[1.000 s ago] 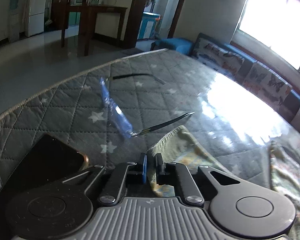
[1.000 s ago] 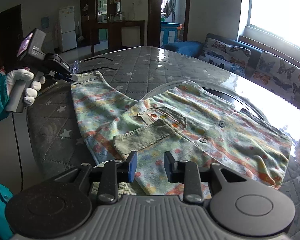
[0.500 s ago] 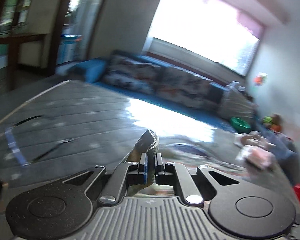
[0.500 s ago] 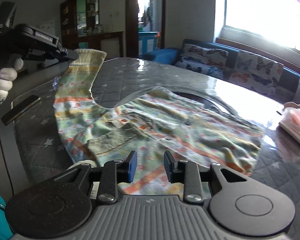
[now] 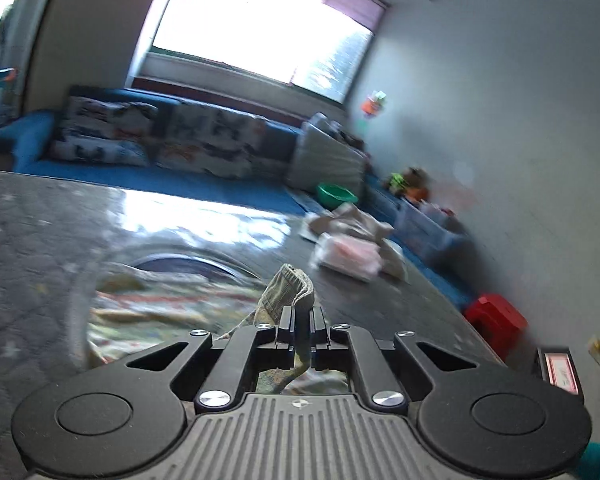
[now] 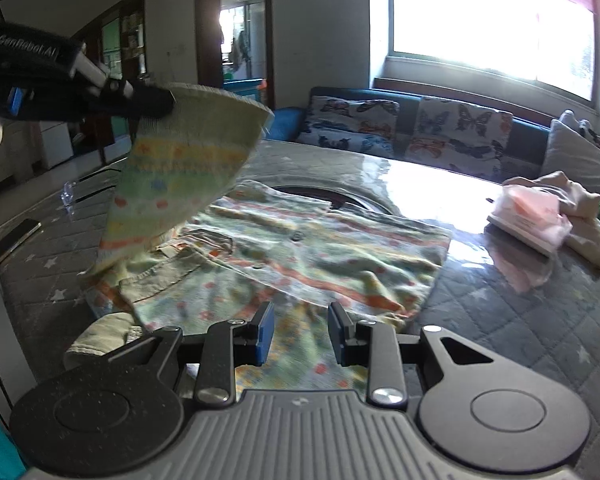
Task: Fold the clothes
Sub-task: 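Fold the held sleeve and shirt side across the body with the left gripper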
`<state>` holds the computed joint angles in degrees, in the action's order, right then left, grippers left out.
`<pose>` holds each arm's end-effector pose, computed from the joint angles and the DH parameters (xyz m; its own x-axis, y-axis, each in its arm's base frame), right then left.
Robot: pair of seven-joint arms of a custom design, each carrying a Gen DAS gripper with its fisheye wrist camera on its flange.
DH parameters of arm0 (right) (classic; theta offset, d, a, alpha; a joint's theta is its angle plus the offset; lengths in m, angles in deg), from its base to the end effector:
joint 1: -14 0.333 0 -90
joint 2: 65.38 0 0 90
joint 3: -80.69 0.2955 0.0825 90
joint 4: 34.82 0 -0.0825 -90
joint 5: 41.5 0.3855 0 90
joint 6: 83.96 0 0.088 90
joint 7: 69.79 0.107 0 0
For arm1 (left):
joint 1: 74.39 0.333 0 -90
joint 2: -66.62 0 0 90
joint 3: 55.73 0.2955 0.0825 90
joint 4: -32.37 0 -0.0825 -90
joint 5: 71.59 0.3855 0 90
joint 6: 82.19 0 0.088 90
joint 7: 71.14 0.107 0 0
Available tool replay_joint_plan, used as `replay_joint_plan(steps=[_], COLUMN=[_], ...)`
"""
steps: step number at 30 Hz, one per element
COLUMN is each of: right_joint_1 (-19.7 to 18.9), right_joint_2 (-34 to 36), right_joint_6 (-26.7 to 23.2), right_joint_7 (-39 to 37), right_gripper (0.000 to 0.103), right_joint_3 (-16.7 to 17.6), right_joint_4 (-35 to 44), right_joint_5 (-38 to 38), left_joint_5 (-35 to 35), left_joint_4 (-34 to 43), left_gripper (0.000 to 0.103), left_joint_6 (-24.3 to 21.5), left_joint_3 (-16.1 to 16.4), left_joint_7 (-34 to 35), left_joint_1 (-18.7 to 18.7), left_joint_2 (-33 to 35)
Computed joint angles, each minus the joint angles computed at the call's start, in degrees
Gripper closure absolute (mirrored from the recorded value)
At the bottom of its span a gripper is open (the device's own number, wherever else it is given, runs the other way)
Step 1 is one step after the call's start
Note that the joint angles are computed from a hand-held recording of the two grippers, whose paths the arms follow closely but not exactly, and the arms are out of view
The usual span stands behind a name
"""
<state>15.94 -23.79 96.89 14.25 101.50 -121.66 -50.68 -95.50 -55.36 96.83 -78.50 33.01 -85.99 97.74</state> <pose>0.7099 0.2377 0.3556 0.4489 -0.8933 -0.0228 -0.5145 -0.2375 -0.8239 0.6551 -0.3267 0.4622 -0.4245 -0.8362 0.3472 -0.5696 -0.0515 -0.8203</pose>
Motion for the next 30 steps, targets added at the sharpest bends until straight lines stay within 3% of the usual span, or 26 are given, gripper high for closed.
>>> replay_joint_plan(steps=[2,4,7,12,16,20,22,25,27,30], right_joint_1=[0.2,0.5,1.5,3.1,2.0,0.0,0.6,2.1,3.3,3.4], right_joint_2=[-0.6,-0.8,-1.0,-1.0,0.2,3.6,5.3,6.5,6.6,5.9], right_joint_6=[0.7,0.9,1.0,0.5,-1.0,-6.1,-9.7,-13.4,-14.9,-16.0], right_joint_7=[0.6,1.3,2.6,4.6,3.4,-0.8,-1.5,-1.7,-1.4,-2.7], right_gripper=[0.074,0.074,0.074,0.074,0.074,0.074,0.074,0.074,0.074,0.074], right_joint_3=[-0.8,-1.4,-3.0,-5.1,-3.0,1.5,1.6,0.2,-1.3,-1.6], right_joint_4=[-0.8,-1.1,-1.2,-0.5,1.1,5.4,8.4,11.0,11.6,11.1], right_joint_5=[0.2,0.1,-0.2,-0.8,-1.0,1.4,3.5,6.1,7.6,10.5], left_joint_5=[0.5,-0.2,-1.6,-4.0,-4.3,0.7,3.9,8.8,11.2,13.3], left_joint_4=[0.8,0.9,1.4,-0.3,-3.6,-6.8,-8.5,-11.7,-13.6,-14.8], left_gripper=[0.095,0.094,0.085,0.076,0.076,0.076,0.076,0.066,0.065,0.064], left_joint_6=[-1.6,-3.1,-6.5,-9.7,-9.8,-9.6,-9.3,-7.8,-7.4,-8.1], left_joint_3=[-0.5,-3.2,-5.1,-4.0,0.7,9.1,12.8,17.3,18.7,18.3], left_joint_7=[0.6,3.3,6.8,10.4,8.2,-0.2,-5.4,-12.2,-15.0,-17.2], left_joint_1=[-0.3,1.5,2.7,2.5,0.9,-3.0,-4.8,-6.8,-6.9,-5.5], left_joint_2=[0.9,1.6,2.4,1.3,-0.9,-2.6,-3.4,-5.1,-6.1,-6.6])
